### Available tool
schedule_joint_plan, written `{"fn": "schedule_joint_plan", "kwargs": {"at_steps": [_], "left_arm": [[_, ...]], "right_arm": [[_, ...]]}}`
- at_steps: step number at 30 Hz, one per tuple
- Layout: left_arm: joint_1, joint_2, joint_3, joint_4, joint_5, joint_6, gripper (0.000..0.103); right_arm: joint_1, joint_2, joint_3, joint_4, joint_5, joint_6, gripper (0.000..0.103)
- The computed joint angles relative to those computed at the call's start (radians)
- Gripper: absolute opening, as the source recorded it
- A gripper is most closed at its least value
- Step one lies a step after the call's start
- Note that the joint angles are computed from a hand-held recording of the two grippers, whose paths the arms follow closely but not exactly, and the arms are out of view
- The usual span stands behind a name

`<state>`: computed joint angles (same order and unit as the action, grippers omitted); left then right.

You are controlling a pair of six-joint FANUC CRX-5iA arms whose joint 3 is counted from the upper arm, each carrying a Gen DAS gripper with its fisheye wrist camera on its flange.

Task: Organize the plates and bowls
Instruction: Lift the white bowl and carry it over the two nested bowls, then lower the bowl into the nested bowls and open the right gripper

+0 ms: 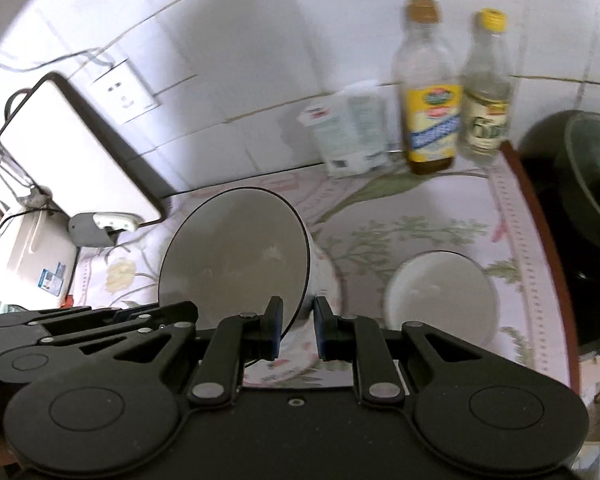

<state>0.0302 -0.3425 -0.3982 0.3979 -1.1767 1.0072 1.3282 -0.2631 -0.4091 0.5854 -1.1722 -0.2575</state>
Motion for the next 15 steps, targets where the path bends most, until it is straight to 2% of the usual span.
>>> {"fn": "schedule_joint_plan", "kwargs": {"at_steps": [5, 8, 15], "left_arm": [[-0.127, 0.023, 0.017, -0.034, 0.027, 0.088, 0.012], [-0.201, 0.048, 0.040, -0.077, 0.042, 0.160, 0.012], [-0.312, 0.103, 0.077, -0.153, 0.054, 0.278, 0.012]], "right_arm": [[0.028, -0.109, -0.086, -0.001, -0.046, -0.042, 0.020], [0.024, -0.167, -0.136, -0.010, -0.039, -0.038, 0.020], [0.005, -0.250, -0.208, -0.047, -0.031, -0.004, 0.020]]}}
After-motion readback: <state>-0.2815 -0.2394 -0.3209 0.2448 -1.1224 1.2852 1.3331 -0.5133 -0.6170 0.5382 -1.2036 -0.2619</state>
